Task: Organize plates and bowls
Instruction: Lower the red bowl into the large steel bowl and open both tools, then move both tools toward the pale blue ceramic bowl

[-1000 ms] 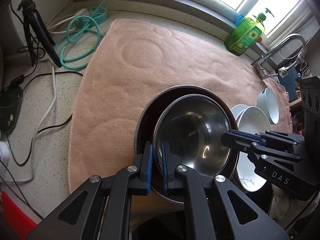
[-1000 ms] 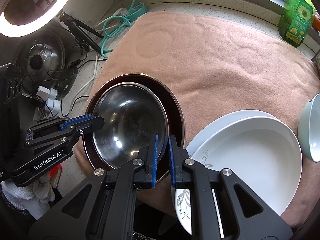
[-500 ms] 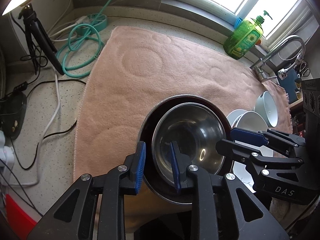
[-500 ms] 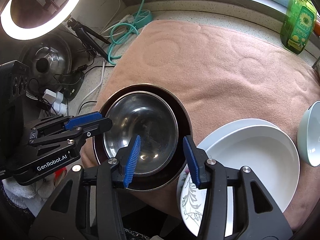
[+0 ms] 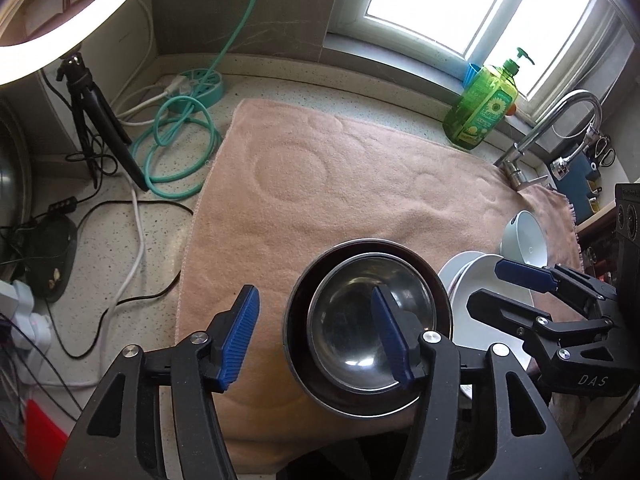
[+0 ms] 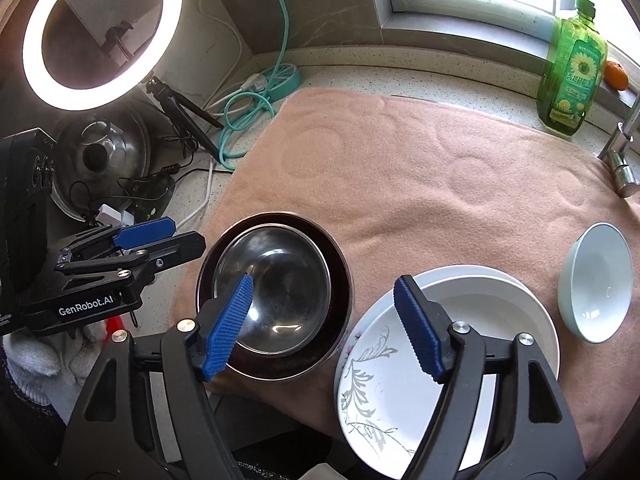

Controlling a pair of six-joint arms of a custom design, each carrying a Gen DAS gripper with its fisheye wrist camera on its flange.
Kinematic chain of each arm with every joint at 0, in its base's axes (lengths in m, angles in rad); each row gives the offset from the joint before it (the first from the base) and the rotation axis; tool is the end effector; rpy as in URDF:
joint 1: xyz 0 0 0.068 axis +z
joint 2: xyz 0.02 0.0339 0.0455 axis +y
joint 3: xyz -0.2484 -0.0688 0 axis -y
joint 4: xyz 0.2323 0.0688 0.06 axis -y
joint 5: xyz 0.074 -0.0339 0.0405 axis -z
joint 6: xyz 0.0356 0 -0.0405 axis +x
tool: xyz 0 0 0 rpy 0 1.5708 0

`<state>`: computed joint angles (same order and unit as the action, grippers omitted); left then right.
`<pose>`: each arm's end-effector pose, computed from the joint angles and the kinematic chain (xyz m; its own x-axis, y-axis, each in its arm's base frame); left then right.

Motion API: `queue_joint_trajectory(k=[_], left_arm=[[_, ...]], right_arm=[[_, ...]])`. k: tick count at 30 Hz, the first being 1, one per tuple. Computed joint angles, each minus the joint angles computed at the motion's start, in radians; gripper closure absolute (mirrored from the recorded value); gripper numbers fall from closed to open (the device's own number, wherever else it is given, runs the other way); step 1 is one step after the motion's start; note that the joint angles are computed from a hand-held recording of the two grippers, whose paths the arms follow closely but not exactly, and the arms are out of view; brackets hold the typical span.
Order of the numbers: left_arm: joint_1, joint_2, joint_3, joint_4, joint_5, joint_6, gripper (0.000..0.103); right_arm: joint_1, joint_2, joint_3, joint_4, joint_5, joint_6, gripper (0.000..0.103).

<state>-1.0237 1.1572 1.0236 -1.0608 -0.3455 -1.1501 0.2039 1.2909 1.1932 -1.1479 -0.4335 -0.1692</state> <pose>0.1132 -0.1627 0.2695 -0.8720 -0.2195 -0.4376 -0.1399 0.9683 -0.2069 0.2148 0.0597 0.2886 -0.8616 -0.3342 -0.3820 -0.4669 0.8169 0.3385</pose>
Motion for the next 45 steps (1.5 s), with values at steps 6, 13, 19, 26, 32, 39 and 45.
queue_joint_trajectory(k=[6,13,19,26,32,39,45], left_arm=[[-0.011,0.051,0.068,-0.025,-0.054,0.013,0.037],[-0.003,0.129,0.151,-0.022,-0.076,0.045,0.035],[0.005,0.211,0.241,-0.005,-0.091,0.075,0.035],[-0.002,0.341,0.347,0.038,-0.086,0.098,0.035],[0.001,0.472,0.456,0.080,-0.054,0.128,0.035],[-0.005,0.620,0.582,0.127,-0.014,0.135,0.035],[-0.017,0.745,0.697,0.146,0.022,0.144,0.035]], right_arm=[[-0.125,-0.004,0.050,-0.016,-0.010,-0.061,0.020],[-0.281,0.043,0.116,-0.047,-0.033,-0.145,0.020],[-0.429,0.115,0.190,-0.080,-0.063,-0.221,0.020],[-0.584,0.235,0.295,-0.108,-0.082,-0.316,0.020],[-0.695,0.361,0.389,-0.121,-0.073,-0.384,0.020],[-0.791,0.498,0.490,-0.137,-0.062,-0.449,0.020],[-0.837,0.585,0.548,-0.148,-0.054,-0.494,0.020]])
